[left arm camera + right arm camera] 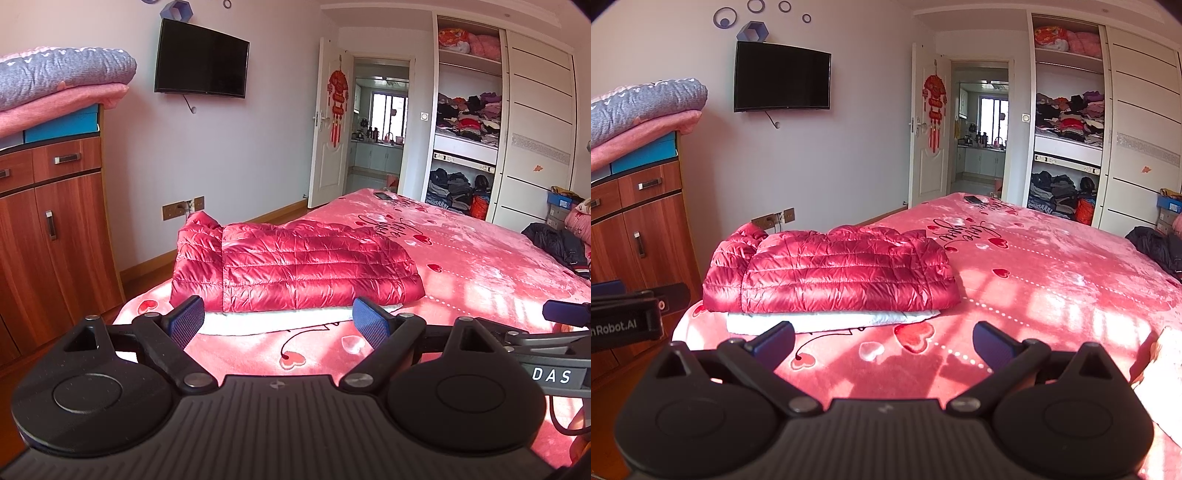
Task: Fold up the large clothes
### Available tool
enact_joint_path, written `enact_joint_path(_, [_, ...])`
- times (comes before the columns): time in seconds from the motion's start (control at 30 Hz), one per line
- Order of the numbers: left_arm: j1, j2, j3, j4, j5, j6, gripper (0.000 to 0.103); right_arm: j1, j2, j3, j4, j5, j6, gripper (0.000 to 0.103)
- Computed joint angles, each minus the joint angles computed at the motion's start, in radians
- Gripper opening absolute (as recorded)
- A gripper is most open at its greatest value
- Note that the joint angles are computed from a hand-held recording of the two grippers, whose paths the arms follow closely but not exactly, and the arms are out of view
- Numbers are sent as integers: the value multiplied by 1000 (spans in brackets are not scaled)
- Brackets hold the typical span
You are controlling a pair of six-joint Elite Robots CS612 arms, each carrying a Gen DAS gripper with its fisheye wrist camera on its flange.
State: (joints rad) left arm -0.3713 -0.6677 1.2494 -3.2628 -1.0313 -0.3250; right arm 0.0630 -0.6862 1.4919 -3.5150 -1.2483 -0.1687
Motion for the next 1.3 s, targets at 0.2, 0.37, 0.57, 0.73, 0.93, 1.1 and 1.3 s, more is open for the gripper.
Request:
enact_joint_path(0.2, [0, 0, -1, 5, -4, 6, 103, 0, 2, -1, 5, 0, -2, 102])
enact_joint_path(0.37, [2, 2, -4, 8, -6, -2, 103, 1, 4, -2, 7, 0, -4, 102])
enact_joint_path(0.57, [2, 5, -10, 11, -8, 4, 103, 0, 6, -4, 9, 4, -5, 102])
enact_joint_path(0.73, [1, 8, -17, 20, -14, 8, 103, 0, 7, -5, 8, 4, -5, 102])
enact_joint_path(0.93, [2, 13, -26, 26, -32, 3, 103, -2, 10, -8, 4, 7, -2, 102])
enact_joint_path(1.1, [5, 19, -37, 22, -65, -1, 103, -8, 13, -9, 4, 9, 7, 102])
enact_joint_path(1.3, [1, 37, -65, -21, -116, 26, 103, -23, 20, -14, -9, 7, 42, 102])
